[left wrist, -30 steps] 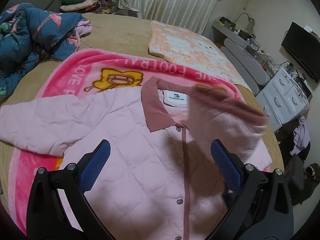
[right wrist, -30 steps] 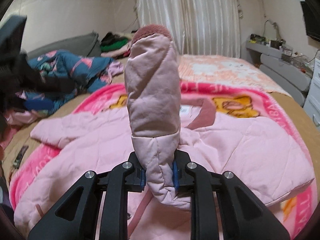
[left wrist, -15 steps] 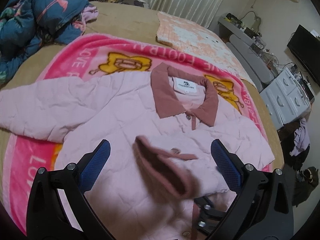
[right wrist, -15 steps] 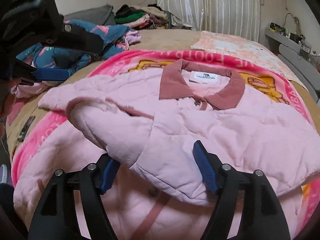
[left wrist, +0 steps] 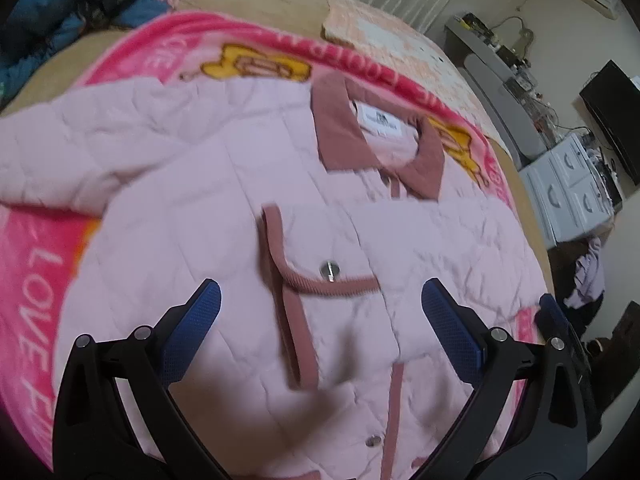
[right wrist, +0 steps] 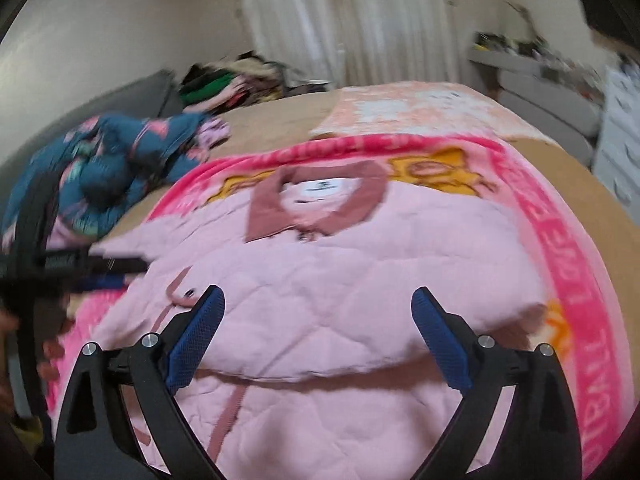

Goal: Fold large clothes
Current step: 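Grasp the jacket front panel edge by the pocket with the left gripper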

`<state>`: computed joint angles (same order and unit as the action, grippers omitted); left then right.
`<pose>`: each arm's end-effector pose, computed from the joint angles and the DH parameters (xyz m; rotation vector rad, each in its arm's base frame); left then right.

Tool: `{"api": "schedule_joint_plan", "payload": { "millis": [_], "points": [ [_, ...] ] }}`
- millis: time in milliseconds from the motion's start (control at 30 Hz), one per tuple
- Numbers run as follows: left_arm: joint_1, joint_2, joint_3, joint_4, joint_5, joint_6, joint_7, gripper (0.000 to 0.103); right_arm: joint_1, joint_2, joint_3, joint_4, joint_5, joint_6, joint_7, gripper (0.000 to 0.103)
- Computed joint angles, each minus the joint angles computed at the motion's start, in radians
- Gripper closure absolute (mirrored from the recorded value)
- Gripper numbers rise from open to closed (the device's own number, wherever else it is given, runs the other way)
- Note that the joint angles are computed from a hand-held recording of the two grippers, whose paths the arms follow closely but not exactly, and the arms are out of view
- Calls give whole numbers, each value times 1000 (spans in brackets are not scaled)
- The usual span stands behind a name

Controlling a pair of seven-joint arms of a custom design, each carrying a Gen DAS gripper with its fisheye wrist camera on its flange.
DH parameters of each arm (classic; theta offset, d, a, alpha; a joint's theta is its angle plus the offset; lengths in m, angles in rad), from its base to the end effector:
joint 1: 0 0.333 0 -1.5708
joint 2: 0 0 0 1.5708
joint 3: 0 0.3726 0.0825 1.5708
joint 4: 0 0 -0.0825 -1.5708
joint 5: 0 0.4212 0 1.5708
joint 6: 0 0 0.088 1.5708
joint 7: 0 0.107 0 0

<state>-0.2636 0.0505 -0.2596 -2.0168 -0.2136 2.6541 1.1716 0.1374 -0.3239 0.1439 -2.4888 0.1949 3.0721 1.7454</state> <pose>0.5611 -0.3136 0.5329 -2.1406 2.0588 -0.9299 0.4763 0.1278 0.5462 -1.5656 1.6731 -0.5315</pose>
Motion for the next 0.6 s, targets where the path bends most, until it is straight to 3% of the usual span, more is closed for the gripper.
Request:
{"api": "schedule_joint_plan", "payload": {
  "millis": [133, 267, 333, 433, 600],
  "points": [
    [-3, 11, -19, -19, -125, -15, 68, 9, -72, -31, 19, -29, -13, -8, 62, 9],
    [-9, 39, -40, -31, -255, -12, 110, 9, -47, -47, -32, -47, 27, 21, 68, 9],
    [-14, 57, -49, -36, -294, 13, 113, 9, -68, -53, -23, -51, 27, 20, 73, 9],
    [-24, 72, -53, -45, -276, 57, 70, 9, -137, -67, 23, -58, 0, 17, 111, 9],
    [-34, 79, -53, -43, -167, 87, -14, 14, -136, -76, -2, -68, 18, 37, 122, 9]
  ]
}}
